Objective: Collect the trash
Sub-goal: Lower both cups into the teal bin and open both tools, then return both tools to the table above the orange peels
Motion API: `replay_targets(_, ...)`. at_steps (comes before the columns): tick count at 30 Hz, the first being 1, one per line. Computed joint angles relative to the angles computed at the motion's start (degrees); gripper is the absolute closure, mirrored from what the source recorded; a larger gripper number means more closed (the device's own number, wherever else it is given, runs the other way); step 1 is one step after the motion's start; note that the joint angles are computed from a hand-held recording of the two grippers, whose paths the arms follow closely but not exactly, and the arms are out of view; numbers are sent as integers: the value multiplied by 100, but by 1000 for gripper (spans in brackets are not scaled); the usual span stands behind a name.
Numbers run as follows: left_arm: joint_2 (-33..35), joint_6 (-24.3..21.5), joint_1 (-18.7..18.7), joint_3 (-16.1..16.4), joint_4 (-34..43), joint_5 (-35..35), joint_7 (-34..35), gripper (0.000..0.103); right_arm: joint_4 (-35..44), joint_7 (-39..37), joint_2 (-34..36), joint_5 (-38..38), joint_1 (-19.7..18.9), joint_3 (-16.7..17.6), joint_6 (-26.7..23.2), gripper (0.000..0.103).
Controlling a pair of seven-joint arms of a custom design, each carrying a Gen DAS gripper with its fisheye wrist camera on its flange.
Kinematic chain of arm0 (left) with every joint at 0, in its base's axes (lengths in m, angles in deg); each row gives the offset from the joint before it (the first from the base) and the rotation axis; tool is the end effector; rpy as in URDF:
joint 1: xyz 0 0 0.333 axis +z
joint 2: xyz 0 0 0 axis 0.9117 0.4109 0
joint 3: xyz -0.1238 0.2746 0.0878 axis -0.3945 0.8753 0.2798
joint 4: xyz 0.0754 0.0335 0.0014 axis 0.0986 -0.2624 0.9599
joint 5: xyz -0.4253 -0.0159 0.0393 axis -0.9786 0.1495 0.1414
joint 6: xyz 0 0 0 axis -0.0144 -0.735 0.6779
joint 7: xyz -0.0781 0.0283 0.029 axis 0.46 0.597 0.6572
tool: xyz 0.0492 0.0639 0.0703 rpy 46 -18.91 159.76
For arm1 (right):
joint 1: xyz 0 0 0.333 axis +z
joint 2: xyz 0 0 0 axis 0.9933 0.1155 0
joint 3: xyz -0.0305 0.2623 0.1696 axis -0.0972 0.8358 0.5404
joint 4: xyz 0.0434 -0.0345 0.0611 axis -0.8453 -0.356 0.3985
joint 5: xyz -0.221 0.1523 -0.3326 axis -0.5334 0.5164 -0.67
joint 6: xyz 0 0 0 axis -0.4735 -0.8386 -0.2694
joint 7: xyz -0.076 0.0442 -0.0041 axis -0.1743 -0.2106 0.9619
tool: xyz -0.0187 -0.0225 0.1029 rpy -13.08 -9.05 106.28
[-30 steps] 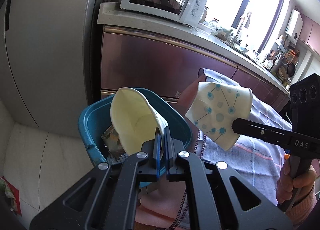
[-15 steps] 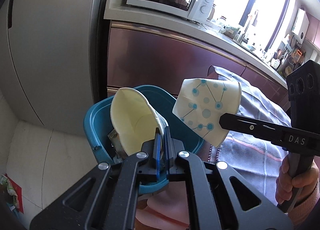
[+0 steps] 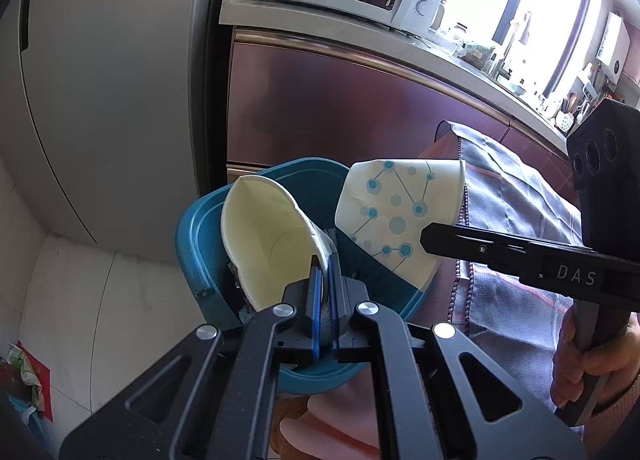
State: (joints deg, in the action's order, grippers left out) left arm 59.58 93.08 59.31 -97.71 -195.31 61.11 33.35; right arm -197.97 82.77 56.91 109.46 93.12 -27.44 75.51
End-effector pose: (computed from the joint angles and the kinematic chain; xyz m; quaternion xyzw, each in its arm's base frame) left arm 0.5008 -0.1690 0.4566 -0.7381 0.5580 -0.3187 0.2055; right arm 0.5916 0.1433 0.4727 -0.8022 0.4304 0.0992 0.4018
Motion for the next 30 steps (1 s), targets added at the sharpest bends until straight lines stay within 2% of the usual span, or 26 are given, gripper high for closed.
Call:
replay_targets(11, 246, -141, 77, -46, 170, 121, -122, 99, 213, 275, 300, -268, 107, 121, 239, 100)
replay_targets(17, 426, -132, -47, 73, 230, -216, 207, 99, 335, 452, 440, -430, 161, 178, 352, 100)
replay_targets(19, 501, -160, -28, 53, 271, -241, 219, 99, 373, 535, 481, -498, 185, 198, 413, 97)
replay_targets(28, 652, -27, -40, 39, 321, -437, 321, 99, 366, 554, 502, -458, 167, 208, 451, 96)
replay_targets(30, 599, 70, -43, 40, 270, -448, 323, 96, 283, 477, 431, -369, 130, 183, 415, 95)
